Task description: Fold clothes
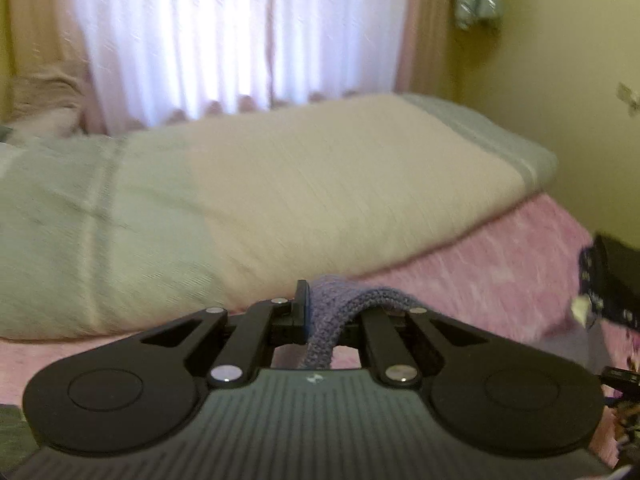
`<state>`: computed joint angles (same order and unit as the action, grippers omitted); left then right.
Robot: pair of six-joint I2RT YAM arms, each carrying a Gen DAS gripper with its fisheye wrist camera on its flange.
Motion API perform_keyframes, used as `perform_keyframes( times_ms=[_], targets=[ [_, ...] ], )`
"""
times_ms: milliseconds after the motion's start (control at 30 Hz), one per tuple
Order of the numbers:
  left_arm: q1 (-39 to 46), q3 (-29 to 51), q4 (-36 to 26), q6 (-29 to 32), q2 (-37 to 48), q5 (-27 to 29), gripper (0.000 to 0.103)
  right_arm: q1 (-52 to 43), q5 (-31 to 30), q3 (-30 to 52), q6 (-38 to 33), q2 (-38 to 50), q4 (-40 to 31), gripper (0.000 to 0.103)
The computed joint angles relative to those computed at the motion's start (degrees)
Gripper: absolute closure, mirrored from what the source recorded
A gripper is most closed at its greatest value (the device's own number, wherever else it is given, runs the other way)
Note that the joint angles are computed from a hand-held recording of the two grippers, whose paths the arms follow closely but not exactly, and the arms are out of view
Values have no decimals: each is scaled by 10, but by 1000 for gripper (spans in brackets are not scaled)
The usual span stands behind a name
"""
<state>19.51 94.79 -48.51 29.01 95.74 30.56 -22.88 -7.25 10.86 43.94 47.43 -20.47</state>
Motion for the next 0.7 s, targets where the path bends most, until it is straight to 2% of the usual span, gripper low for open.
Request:
perform_keyframes(
  times_ms=[133,200,267,333,367,433,533,600,633,700],
  targets=[
    [18,115,-71,-41,10,-29,97,15,-11,91,-33,189,141,17],
    [4,173,-72,-111,60,-67,97,23,-20,138,-46,262,187,17],
    [-24,251,-78,-164,152,-115,94,46,-18,177,-52,319,209,17],
    [-49,259,-30,-143,226,-190,86,70,-22,196,-65,350,224,17],
    [-49,219,-15,-134,229,-217,80,82,-27,200,-73,359,230,17],
    [-41,93,53,-133,212,-260,80,107,-38,196,-106,368,240,17],
    [-30,-37,139,-136,227,-325,80,143,-36,173,-177,352,192,17],
    [-4,-132,175,-157,209,-315,79,169,-31,161,-214,347,163,17],
    [11,-173,187,-167,199,-307,79,168,-42,151,-200,352,166,17],
    [45,-245,207,-182,180,-284,79,146,-81,131,-150,399,216,17]
  ],
)
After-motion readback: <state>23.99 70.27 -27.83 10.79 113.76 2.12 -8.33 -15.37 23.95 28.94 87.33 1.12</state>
